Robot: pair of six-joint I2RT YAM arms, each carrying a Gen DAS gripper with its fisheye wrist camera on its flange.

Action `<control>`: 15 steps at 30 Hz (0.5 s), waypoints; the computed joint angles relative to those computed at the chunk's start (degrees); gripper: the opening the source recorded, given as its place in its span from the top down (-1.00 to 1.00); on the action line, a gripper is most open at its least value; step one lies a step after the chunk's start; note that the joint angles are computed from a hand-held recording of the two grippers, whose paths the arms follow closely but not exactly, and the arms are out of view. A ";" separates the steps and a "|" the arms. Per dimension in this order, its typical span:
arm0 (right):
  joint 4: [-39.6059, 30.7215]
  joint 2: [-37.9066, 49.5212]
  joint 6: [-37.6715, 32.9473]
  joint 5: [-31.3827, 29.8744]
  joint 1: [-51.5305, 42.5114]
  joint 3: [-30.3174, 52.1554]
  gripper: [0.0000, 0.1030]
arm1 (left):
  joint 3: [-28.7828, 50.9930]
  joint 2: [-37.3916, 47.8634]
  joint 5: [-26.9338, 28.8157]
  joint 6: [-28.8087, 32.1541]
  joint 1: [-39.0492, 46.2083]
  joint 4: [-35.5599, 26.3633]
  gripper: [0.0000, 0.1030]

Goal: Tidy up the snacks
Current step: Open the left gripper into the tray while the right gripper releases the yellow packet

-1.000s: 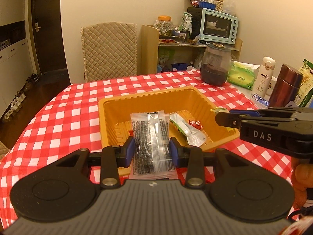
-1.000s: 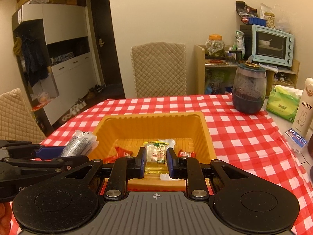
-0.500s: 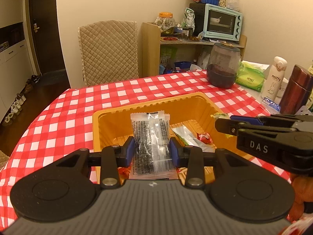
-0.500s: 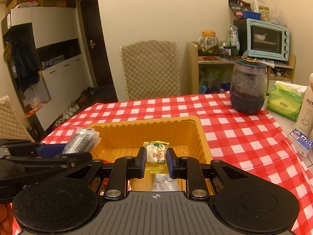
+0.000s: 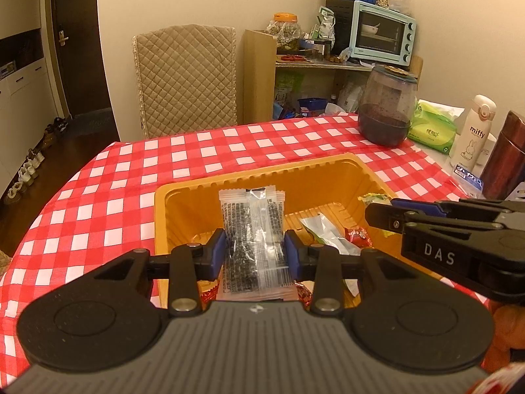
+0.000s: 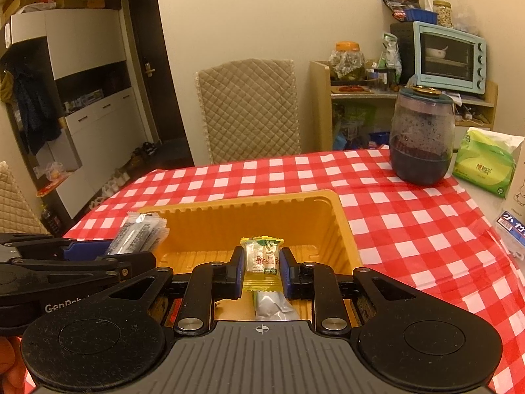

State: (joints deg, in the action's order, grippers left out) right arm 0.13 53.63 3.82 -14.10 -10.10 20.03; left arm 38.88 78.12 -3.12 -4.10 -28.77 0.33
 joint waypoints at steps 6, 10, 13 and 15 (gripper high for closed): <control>0.15 0.38 0.71 -0.03 0.05 -0.02 0.56 | 0.56 1.11 1.06 -0.36 0.85 0.78 0.32; 0.32 0.84 0.86 -0.36 -0.14 0.11 0.56 | 0.54 1.75 2.01 -0.85 1.37 1.84 0.31; 0.29 1.19 1.06 -1.01 -0.71 0.26 0.56 | 0.39 1.37 1.67 -0.77 1.74 1.72 0.31; 0.29 1.58 1.52 -1.85 -1.42 0.42 0.56 | 0.29 0.95 1.93 -0.98 2.37 1.58 0.31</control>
State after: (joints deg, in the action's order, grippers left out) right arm 0.42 55.21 5.33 -15.95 -11.53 20.45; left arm 39.17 79.07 -1.19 -5.09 -26.40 1.91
